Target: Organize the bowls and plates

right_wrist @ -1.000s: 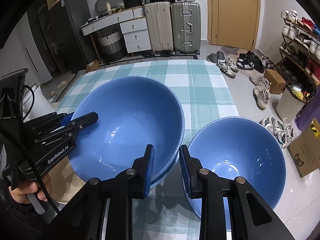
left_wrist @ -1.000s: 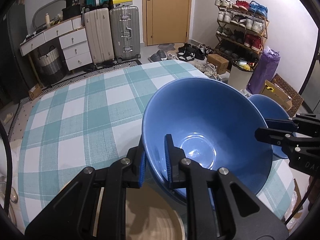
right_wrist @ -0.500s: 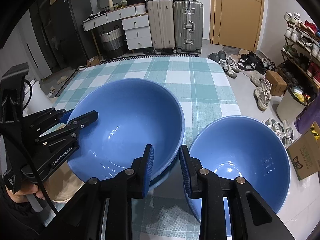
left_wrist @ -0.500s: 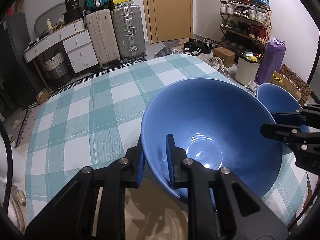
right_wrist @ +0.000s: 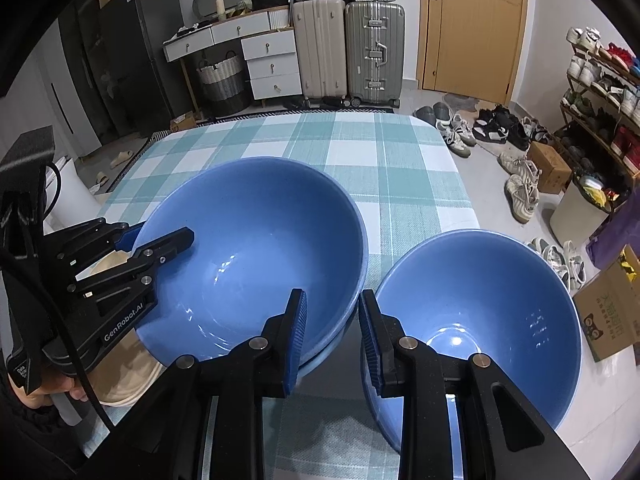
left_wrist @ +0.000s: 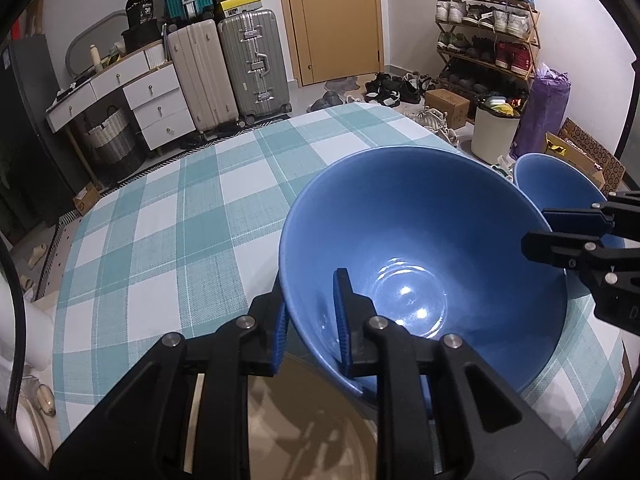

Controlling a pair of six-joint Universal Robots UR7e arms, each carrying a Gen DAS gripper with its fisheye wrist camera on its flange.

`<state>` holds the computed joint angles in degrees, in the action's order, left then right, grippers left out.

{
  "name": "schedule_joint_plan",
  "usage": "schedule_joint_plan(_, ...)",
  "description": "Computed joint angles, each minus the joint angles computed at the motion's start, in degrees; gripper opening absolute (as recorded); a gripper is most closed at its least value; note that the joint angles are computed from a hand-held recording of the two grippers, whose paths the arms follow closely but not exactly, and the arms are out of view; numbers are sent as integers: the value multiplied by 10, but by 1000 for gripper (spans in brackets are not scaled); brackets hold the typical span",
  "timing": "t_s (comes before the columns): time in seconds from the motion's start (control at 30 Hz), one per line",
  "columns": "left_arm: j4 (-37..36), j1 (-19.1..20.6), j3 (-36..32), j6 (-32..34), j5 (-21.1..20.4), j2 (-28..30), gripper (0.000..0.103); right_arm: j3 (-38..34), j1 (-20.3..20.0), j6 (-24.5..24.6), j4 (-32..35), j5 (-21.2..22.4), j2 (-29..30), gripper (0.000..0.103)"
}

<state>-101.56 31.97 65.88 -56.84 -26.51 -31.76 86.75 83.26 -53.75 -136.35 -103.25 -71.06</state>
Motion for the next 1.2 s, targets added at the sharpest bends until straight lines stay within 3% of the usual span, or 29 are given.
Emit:
schedule_joint_plan(0.13, -4, 2, 0, 5, -1, 1, 18, 1, -2, -3, -4, 3, 0, 27)
schedule_joint_plan(0.4, -48, 7, 19, 23, -27, -5, 35, 8, -2, -5, -7, 7, -6, 32)
schedule_joint_plan(0.47, -79, 6, 36, 31, -36, -14, 52, 5, -3, -3, 2, 12, -6, 37)
schedule_joint_plan(0.53, -109, 6, 49, 37, -41, -21, 65, 6, -5, 0, 3, 23, -10, 52)
schedule_joint_plan(0.6, -115, 4, 55, 33, -43, -26, 77, 8, -6, -2, 3, 30, -13, 59)
schedule_joint_plan(0.8, -178, -1, 80, 66, -77, -43, 83, 3, -7, 12, 24, 49, -20, 87)
schedule_joint_plan(0.9, -200, -5, 92, 64, -84, -52, 90, 7, -5, 11, 15, 50, -25, 92)
schedule_joint_plan(0.97, -211, -9, 98, 66, -88, -56, 103, 10, -6, 9, 9, 59, -33, 98)
schedule_joint_plan(1.2, -214, -32, 94, 64, -89, -53, 102, 10, -23, 7, 28, 103, -68, 101)
